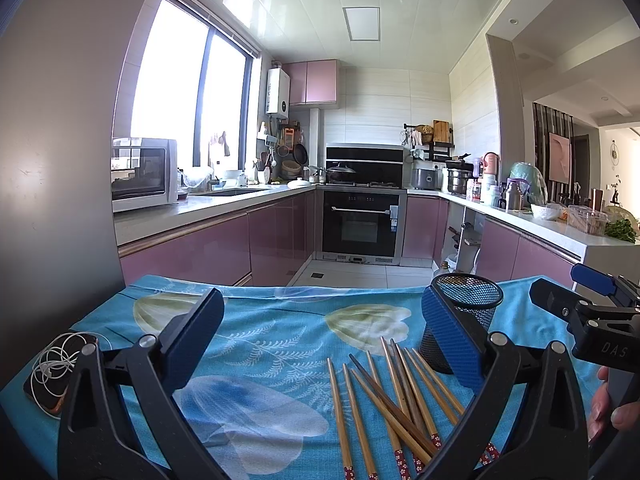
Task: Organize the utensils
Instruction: 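Lower the right gripper onto one bamboo chopstick and close it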
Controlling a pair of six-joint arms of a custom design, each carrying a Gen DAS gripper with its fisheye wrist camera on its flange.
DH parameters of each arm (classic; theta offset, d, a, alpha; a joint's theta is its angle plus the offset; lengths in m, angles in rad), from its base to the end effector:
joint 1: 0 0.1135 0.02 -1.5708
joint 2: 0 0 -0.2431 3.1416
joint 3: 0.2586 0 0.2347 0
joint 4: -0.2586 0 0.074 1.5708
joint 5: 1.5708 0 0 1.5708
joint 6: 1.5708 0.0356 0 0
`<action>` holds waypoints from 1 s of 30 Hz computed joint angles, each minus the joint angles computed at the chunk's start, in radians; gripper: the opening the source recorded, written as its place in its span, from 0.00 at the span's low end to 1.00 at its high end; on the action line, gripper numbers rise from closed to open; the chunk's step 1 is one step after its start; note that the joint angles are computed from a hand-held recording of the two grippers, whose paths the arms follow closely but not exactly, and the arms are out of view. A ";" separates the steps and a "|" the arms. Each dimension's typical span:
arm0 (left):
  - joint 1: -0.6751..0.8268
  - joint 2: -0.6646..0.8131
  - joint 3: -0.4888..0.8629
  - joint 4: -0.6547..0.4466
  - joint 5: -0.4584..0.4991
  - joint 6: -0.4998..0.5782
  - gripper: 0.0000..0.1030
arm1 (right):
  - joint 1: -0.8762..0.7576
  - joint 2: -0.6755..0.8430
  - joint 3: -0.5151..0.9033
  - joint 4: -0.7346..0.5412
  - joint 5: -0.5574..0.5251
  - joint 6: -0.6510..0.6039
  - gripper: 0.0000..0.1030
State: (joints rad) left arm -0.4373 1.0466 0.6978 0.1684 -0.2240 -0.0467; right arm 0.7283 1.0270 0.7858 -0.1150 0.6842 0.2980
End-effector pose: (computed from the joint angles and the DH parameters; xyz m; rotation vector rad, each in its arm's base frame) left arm 0.2199 -0.0941 0.2833 0.1777 1.7402 -0.1580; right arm 0.1822 0.1324 0.2902 0.0506 1.8441 0.0553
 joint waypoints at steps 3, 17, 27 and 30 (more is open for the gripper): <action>0.002 0.004 0.002 -0.003 0.004 -0.002 0.95 | -0.001 0.002 0.005 -0.005 -0.005 0.001 0.94; 0.082 0.111 0.121 -0.202 0.122 0.054 0.95 | -0.028 0.127 0.136 -0.230 -0.309 -0.015 0.87; 0.142 0.257 0.222 -0.343 0.253 0.134 0.82 | -0.075 0.260 0.210 -0.349 -0.458 0.028 0.52; 0.155 0.313 0.269 -0.397 0.291 0.147 0.74 | -0.103 0.286 0.228 -0.372 -0.504 0.041 0.41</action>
